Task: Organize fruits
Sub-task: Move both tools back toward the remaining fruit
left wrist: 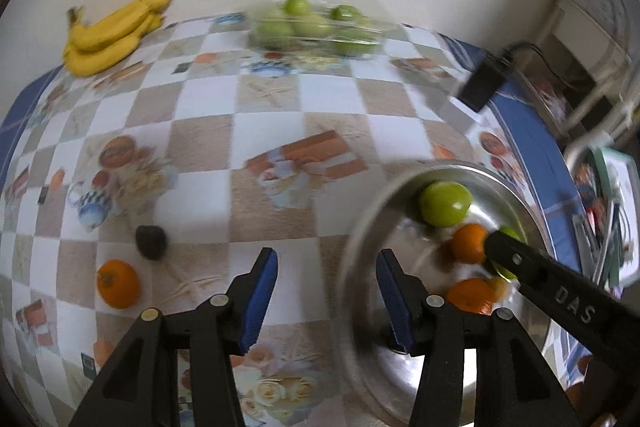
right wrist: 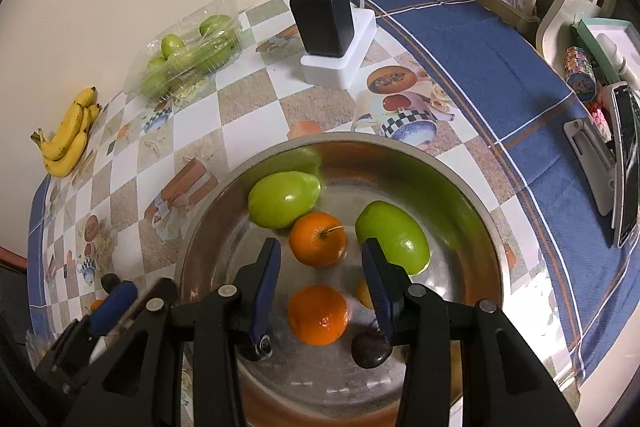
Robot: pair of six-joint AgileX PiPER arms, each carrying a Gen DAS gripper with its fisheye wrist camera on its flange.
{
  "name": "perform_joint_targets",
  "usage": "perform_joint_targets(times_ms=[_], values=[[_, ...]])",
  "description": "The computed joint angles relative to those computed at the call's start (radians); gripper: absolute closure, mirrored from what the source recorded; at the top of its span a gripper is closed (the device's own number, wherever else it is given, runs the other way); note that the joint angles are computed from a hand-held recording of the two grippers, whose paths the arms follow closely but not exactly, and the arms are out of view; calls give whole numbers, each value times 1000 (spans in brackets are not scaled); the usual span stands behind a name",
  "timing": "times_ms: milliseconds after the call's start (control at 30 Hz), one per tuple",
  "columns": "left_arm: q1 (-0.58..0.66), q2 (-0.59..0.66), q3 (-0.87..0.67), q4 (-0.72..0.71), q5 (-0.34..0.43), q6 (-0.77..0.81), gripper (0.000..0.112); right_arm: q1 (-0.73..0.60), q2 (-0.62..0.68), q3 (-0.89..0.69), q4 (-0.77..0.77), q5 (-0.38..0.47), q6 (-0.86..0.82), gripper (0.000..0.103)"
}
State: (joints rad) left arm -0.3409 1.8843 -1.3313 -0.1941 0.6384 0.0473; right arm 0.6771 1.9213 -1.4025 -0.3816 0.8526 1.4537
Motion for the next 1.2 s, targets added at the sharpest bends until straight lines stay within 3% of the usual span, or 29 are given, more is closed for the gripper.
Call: perform_joint_targets(times_ms=[367,533,567,667,800,900,1033,1067,1100,1133,1200], values=[[128,-3,-18,39,46,-116,57,-1,26,-36,37,16,-52,59],[154,-3,-23,53,55,-143,50,2,34,-55,36,31,-68,59],[155,1,-26,66,60,-156,46,3,38,-60,36,36,-71,57],[153,9,-29,101,65,-194,26,6,49,-74,31,53,-73,30],[151,14,-27,144,63,-231,15,10,60,-90,24,72,-84,27],[146,14,-24,175,57,-252,10,12,69,-101,23,81,-94,20],[137,10,-18,227,45,-293,9,14,76,-109,20,86,-98,19],[133,8,-13,253,39,-315,9,16,75,-108,15,84,-94,17],[132,8,-12,267,38,-327,9,17,76,-108,12,86,-92,4],[134,8,-13,275,38,-333,9,18,77,-108,9,89,-87,0],[138,5,-10,277,32,-335,9,21,77,-108,6,95,-80,0]])
